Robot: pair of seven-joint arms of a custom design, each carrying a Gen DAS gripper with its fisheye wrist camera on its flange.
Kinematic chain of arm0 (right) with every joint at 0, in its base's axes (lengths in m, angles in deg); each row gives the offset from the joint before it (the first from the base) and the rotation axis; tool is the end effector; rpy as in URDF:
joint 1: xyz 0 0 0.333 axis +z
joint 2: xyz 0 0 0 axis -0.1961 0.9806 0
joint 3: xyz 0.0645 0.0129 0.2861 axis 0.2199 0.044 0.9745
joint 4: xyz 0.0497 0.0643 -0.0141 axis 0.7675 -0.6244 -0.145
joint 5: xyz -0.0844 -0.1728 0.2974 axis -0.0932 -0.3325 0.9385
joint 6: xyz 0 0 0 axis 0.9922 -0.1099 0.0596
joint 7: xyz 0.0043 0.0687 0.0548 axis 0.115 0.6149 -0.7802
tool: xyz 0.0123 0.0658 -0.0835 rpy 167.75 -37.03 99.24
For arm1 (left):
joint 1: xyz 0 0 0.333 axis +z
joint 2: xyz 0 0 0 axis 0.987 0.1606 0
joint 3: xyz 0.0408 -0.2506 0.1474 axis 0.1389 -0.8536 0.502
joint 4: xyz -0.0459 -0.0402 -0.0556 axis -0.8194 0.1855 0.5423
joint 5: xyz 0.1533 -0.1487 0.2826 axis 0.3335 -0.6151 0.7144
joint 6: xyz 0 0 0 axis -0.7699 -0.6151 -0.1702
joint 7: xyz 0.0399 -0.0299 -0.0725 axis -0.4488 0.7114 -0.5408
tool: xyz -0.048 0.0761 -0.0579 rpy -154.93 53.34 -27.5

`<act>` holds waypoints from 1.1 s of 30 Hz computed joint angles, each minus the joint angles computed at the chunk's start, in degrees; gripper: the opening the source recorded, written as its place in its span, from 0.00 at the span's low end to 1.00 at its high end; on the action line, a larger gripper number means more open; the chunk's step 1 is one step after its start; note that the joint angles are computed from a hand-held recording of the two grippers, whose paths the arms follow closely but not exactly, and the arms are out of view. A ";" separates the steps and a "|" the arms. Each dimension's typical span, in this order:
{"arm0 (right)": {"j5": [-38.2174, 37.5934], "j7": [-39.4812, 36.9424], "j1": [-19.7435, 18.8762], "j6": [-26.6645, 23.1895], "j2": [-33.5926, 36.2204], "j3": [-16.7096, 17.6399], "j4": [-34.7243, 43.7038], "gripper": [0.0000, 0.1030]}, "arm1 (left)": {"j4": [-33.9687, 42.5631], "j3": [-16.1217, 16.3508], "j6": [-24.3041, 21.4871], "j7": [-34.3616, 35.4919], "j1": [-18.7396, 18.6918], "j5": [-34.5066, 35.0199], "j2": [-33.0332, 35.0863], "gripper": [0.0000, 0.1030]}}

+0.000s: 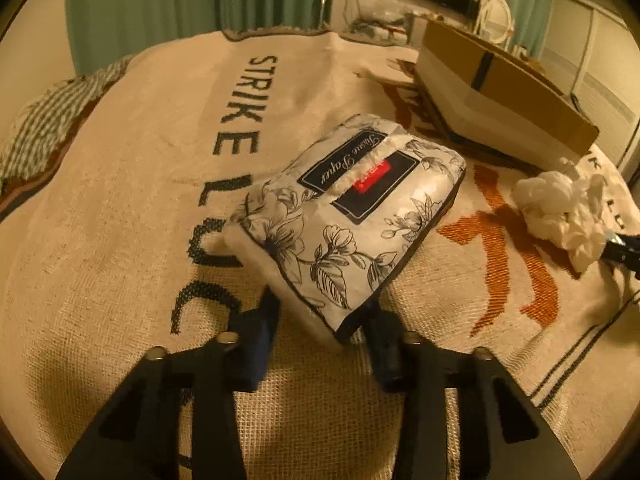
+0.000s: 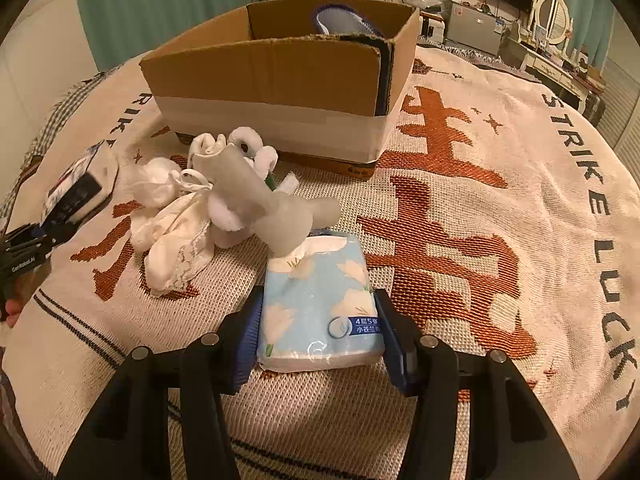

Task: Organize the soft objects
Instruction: 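Lift both tissue packs over the box and open both tools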

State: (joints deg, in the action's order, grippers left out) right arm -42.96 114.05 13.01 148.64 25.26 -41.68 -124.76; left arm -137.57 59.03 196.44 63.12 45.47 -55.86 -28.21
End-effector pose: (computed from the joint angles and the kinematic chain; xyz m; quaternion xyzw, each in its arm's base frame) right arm 0.6227 0.2761 0.2869 -0.7715 0.5694 -0.1628 0.2327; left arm 0.5822 -0.1920 0.2716 -0.6804 0.6556 -0.2556 0.2047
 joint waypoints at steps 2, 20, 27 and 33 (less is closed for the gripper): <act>-0.05 0.30 0.14 0.66 -0.95 -0.27 -1.30 0.51 | -0.71 -0.81 0.23 0.21 0.67 -0.17 -0.81 0.25; -10.78 11.92 8.93 8.69 -15.37 -10.21 -12.53 0.50 | -7.24 19.35 8.27 8.72 -23.57 -4.72 -12.55 0.19; -13.24 12.92 6.56 8.57 -15.03 -8.50 -5.78 0.50 | 6.42 10.42 4.70 14.92 -15.95 -6.73 -8.83 0.20; -9.12 8.65 1.27 4.48 -8.06 -3.84 7.74 0.50 | 26.36 -2.49 -1.77 15.85 -3.07 -4.31 1.47 0.20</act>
State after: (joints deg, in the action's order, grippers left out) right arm -52.08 122.70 14.28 153.12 17.20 -45.52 -117.01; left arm -111.21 56.54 194.67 78.97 42.40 -60.17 -26.74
